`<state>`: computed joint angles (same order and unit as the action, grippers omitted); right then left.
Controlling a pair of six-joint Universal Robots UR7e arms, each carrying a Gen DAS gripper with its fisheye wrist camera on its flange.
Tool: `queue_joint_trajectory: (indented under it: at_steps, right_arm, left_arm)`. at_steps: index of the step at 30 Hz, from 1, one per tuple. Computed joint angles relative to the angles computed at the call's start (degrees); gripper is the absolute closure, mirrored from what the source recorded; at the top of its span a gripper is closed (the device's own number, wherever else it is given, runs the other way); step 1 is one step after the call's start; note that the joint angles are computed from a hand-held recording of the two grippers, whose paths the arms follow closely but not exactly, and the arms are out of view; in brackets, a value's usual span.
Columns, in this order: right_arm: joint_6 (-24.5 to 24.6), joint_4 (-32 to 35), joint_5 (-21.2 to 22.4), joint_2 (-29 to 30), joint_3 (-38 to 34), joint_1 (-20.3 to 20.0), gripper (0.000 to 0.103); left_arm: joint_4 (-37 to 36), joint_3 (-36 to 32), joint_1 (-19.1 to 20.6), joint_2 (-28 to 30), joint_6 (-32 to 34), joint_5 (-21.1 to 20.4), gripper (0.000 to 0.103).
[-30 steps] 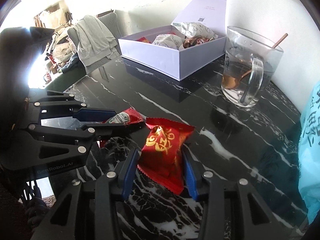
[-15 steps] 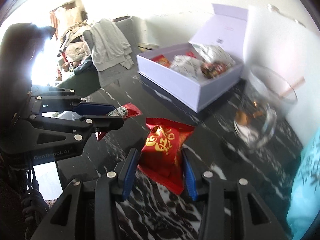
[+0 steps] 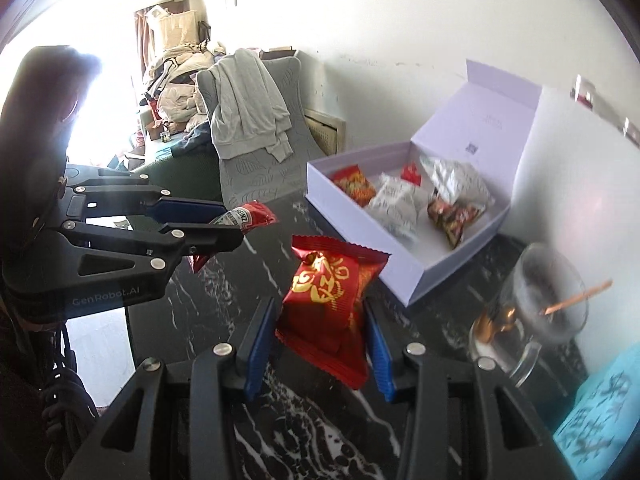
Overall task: Organize objects
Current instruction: 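Lift the ketchup packet with the left tool while the right tool lifts the candy bag, then carry the ketchup packet with the left tool while the right tool carries the candy bag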
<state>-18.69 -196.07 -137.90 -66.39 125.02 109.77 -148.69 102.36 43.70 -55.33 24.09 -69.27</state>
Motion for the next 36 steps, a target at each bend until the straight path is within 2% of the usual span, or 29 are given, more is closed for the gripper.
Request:
queue_joint_trajectory:
  at_steps: [8, 14, 25, 36]
  right_arm:
    - [-2.6, 1.0, -0.7, -1.3, -2.8, 0.8, 0.058]
    - [-4.3, 2.0, -0.8, -2.4, -4.8, 0.4, 0.058]
    - [-6.8, 4.5, -3.3, -2.3, -9.3, -0.7, 0.058]
    - [-8.9, 8.5, -4.3, -2.5, -13.5, -3.0, 0.058]
  left_arm:
    - [0.6, -4.1, 0.0, 1.9, 0.0, -1.8, 0.082]
    - [4.0, -8.9, 0.4, 4.4, -0.4, -4.8, 0.082]
    - [3.2, -14.4, 0.1, 9.5, 0.2, -3.4, 0.082]
    - [4.6, -21.8, 0.3, 15.6, 1.1, -4.2, 0.082]
